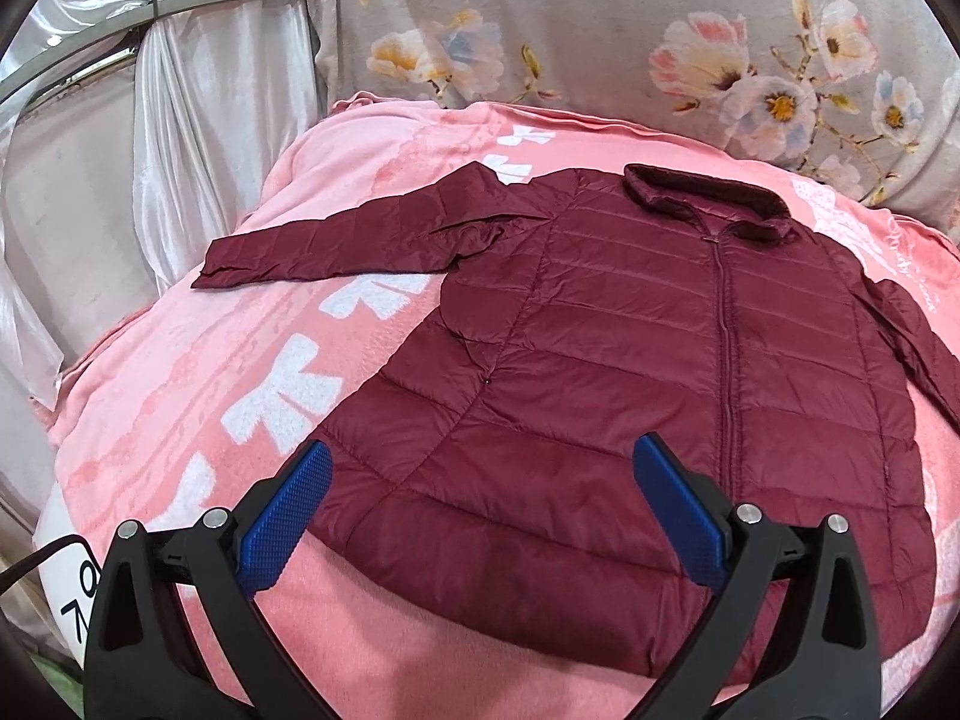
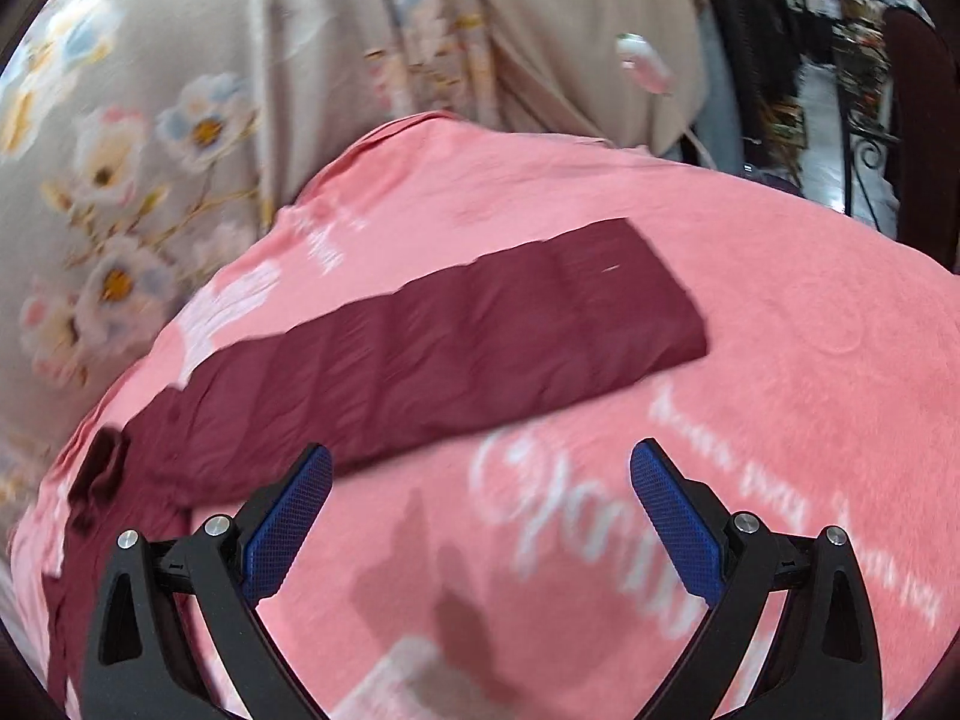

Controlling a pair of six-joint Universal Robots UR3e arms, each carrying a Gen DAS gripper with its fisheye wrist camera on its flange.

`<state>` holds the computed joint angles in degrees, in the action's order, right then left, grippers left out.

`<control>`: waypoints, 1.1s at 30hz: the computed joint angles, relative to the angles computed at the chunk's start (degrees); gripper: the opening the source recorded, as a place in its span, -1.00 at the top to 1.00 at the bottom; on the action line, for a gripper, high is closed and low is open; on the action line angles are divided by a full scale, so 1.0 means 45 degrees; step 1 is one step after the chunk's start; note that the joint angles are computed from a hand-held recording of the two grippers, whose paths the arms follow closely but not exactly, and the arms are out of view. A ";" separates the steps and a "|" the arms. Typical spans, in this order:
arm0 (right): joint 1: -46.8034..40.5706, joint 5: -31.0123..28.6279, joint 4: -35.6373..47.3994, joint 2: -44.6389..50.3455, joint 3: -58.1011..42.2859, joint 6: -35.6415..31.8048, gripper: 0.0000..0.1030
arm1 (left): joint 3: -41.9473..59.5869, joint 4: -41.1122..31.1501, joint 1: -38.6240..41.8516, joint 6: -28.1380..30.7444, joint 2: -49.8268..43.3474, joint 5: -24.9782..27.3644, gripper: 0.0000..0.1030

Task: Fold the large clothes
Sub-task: 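Move the right gripper to the maroon jacket sleeve cuff and grasp it, then lift the sleeve and fold it across the jacket body, then open the right gripper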

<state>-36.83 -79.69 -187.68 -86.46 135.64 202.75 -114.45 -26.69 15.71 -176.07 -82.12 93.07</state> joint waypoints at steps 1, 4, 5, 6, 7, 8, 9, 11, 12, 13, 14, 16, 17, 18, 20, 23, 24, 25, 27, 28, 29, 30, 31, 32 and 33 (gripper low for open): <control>-0.0262 0.0049 -0.0165 0.0190 -0.0002 0.0051 -0.90 | 0.0101 0.0021 -0.0054 -0.0029 -0.0176 0.0129 -0.90; -0.0915 0.0199 -0.0585 0.1330 -0.0524 0.0151 -0.90 | 0.0356 0.0012 -0.0027 -0.0076 -0.0592 0.0107 -0.90; -0.0962 0.0204 -0.0744 0.1325 -0.0308 0.0223 -0.90 | 0.0411 0.0057 -0.0018 -0.0094 -0.0715 0.0109 -0.90; -0.1143 0.0386 -0.0909 0.1510 -0.0320 0.0270 -0.87 | 0.0399 0.0161 -0.0025 -0.0102 -0.0788 0.0128 -0.90; -0.1254 0.0543 -0.1101 0.1904 -0.0563 0.0434 -0.82 | 0.0391 0.0327 -0.0020 -0.0092 -0.0901 0.0153 -0.90; -0.1273 0.0652 -0.1165 0.2215 -0.0836 0.0548 -0.80 | 0.0399 0.0453 -0.0022 -0.0088 -0.1012 0.0210 -0.90; -0.1303 0.0746 -0.1273 0.2458 -0.0993 0.0650 -0.70 | 0.0444 0.0480 -0.0052 -0.0107 -0.1099 0.0244 -0.90; -0.1202 0.0872 -0.1523 0.3061 -0.1497 0.0960 -0.50 | 0.0561 0.0476 -0.0026 -0.0087 -0.1285 0.0206 -0.90; -0.1143 0.0950 -0.1634 0.3336 -0.1772 0.1068 -0.30 | 0.0585 0.0482 -0.0021 -0.0086 -0.1336 0.0193 -0.90; -0.1039 0.0956 -0.1664 0.3507 -0.1991 0.1136 -0.08 | 0.0616 0.0466 0.0024 -0.0052 -0.1397 0.0125 -0.90; -0.0854 0.0969 -0.1427 0.3788 -0.2557 0.1183 0.06 | 0.0623 0.0458 0.0047 -0.0037 -0.1434 0.0099 -0.90; -0.0642 0.1160 -0.1081 0.4054 -0.3287 0.1333 0.64 | 0.0671 0.0370 0.0182 0.0050 -0.1524 -0.0072 -0.90; -0.0440 0.1231 -0.0907 0.4156 -0.3759 0.1492 0.75 | 0.0701 0.0376 0.0266 0.0095 -0.1587 -0.0149 -0.91; -0.0216 0.1231 -0.0770 0.4153 -0.4127 0.1607 0.94 | 0.0711 0.0401 0.0295 0.0109 -0.1620 -0.0159 -0.91; 0.0575 0.1263 -0.0640 0.3977 -0.4964 0.1754 0.96 | 0.0684 0.0559 0.0428 0.0169 -0.1667 -0.0236 -0.90; 0.2201 0.1231 -0.0312 0.3772 -0.6413 0.1459 0.97 | 0.0698 0.0782 0.0671 0.0200 -0.1705 -0.0479 -0.90; 0.2753 0.1179 -0.0132 0.3794 -0.6937 0.1287 0.98 | 0.0741 0.0786 0.0791 0.0178 -0.1715 -0.0618 -0.90; 0.3785 0.0998 0.0336 0.3937 -0.7961 0.0894 0.98 | 0.0798 0.0744 0.0866 0.0146 -0.1719 -0.0715 -0.90; 0.5199 0.1002 0.1156 0.4410 -0.9590 0.0318 0.98 | 0.0820 0.0756 0.1088 0.0116 -0.1667 -0.0996 -0.90; 0.5769 0.0959 0.1498 0.4641 -1.0197 0.0150 0.98 | 0.0813 0.0783 0.1205 0.0134 -0.1616 -0.1136 -0.90; 0.6732 0.0978 0.2061 0.5183 -1.1337 -0.0216 0.98 | 0.0790 0.0811 0.1259 0.0133 -0.1569 -0.1191 -0.90; 0.7219 0.0837 0.2393 0.5493 -1.1943 -0.0325 0.99 | 0.0787 0.0816 0.1390 0.0140 -0.1506 -0.1300 -0.90; 0.7868 0.0499 0.2777 0.5881 -1.2643 -0.0411 0.98 | 0.0783 0.0765 0.1516 0.0159 -0.1432 -0.1420 -0.90; 0.8327 0.0027 0.2853 0.6085 -1.2880 -0.0332 0.96 | 0.0761 0.0710 0.1671 0.0191 -0.1335 -0.1558 -0.90; 0.8572 -0.0320 0.2875 0.6170 -1.2895 -0.0268 0.79 | 0.0729 0.0733 0.1789 0.0212 -0.1291 -0.1636 -0.90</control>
